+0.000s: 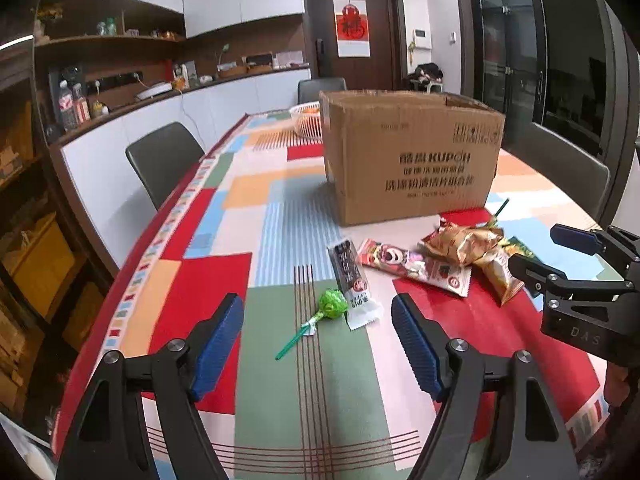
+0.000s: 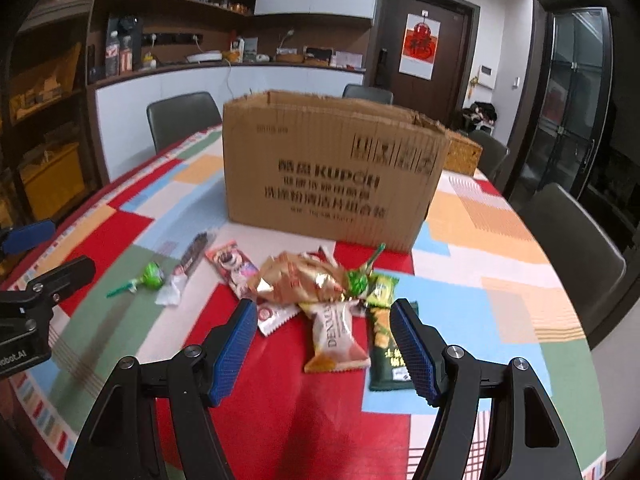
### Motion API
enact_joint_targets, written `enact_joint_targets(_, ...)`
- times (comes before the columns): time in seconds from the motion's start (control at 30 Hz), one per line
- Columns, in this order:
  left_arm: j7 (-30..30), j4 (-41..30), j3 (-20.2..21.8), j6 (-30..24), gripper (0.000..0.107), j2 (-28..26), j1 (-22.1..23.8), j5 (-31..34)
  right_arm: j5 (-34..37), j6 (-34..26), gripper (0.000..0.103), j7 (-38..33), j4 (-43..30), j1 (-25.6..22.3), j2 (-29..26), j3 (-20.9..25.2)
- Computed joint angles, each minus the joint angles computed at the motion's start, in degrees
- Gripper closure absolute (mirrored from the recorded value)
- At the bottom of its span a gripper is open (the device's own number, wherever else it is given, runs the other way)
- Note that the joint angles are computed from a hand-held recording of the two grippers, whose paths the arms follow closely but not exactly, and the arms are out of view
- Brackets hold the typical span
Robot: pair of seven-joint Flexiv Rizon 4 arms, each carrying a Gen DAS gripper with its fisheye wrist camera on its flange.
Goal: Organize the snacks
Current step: 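Move both tools back from the box toward the remaining snacks, then grasp the green lollipop with the left tool while the right tool grasps the DENMAS pack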
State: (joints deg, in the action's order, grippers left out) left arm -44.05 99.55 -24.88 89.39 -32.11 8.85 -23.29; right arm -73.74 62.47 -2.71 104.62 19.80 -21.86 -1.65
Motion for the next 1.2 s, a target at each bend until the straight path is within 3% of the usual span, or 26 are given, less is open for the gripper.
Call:
enact_joint_targets(0.2,-1.26,-4.88,6.06,-4.9,0.04,-2.97,-4.98,0.92,2.64,0.13,0.034,-0.27,-0.47,-0.17,-1.62,-0.37)
enact_joint_targets(0.63,-2.45,-13.66,12.34,-14.35,0.067,-7.83,-9.8,1.29,9.69,0.6,0.038,-4.12,-2.73,1.07,-4.85,-2.18)
enact_joint_targets(1.0,-4.37,-17.41,13.87,-18.24,0.079,-10.11,-10.74,1.55,13.78,0.74,0.05,-7.29,-4.03,1.8,-6.6,-3.15)
enact_joint_targets(1.2,-4.83,-18.12,13.92,-18.82,0.08,-10.54,-10.87,1.7,15.94,1.32,0.059,-9.25,-4.46,1.99,-7.16,-3.29)
